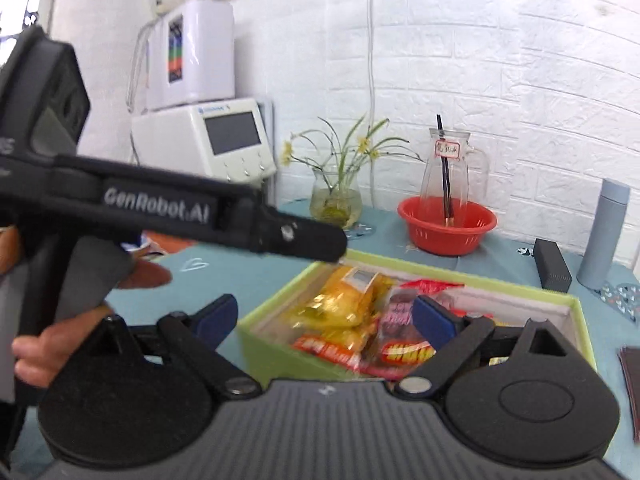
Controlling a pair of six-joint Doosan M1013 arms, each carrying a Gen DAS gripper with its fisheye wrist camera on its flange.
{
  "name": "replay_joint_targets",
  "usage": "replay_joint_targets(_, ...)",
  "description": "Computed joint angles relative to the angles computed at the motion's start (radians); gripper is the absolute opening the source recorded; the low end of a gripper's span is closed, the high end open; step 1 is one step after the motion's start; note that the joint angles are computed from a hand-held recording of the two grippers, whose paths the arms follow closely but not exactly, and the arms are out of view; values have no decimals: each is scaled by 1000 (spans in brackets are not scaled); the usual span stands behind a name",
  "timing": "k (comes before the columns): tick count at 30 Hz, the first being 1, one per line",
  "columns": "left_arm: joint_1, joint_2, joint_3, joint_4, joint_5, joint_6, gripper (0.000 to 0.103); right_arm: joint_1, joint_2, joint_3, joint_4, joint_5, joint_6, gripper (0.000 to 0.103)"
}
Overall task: Organize snacks
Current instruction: 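Carry the yellow bag into the green box and release it, then grasp the long red-labelled bread packet with the left gripper and lift it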
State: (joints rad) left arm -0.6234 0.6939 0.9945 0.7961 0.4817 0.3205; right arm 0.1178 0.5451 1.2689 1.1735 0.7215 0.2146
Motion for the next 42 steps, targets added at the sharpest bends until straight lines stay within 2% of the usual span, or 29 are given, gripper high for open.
replay_joint_targets(3,-19,-46,87,54,-15,-95,81,-13,-55,100,8,21,-21,93)
replay_joint_targets(5,-28,-63,132,25,-15,-108,81,-11,-74,146,-43,45,18,94)
replay_joint_targets(9,-35,-59,168,-151,21,-7,80,5,-73,171,-176,87,121,93)
replay_joint_targets(14,-19,-30,152,-349,52,125,72,37,-11,102,-270,124,192,93)
replay_joint_targets(15,-16,-22,140,-368,63,144,67,43,3,82,-289,135,207,94)
replay_joint_targets(16,-12,-13,127,-394,78,170,63,50,8,77,-288,114,192,93)
replay_joint_targets(17,-8,-7,119,-426,86,202,48,57,12,68,-305,115,195,93)
replay_joint_targets(18,-6,-4,117,-444,89,227,39,62,15,61,-317,117,197,93)
replay_joint_targets(20,-10,-8,123,-435,98,232,29,62,20,52,-314,137,197,94)
replay_joint_targets(22,-4,-23,149,-530,58,284,23,55,10,67,-292,162,187,93)
replay_joint_targets(24,-11,-38,176,-558,36,289,22,50,-12,100,-283,163,169,93)
replay_joint_targets(29,-65,-68,229,-494,18,222,24,24,-93,218,-259,148,110,94)
replay_joint_targets(33,-114,-78,248,-431,13,178,28,0,-161,317,-241,104,76,93)
replay_joint_targets(36,-139,-80,254,-394,8,153,38,-12,-195,363,-242,69,62,93)
replay_joint_targets(39,-154,-78,246,-354,36,125,52,-22,-207,382,-225,45,49,93)
replay_joint_targets(42,-160,-76,236,-312,65,90,55,-27,-215,398,-186,28,19,93)
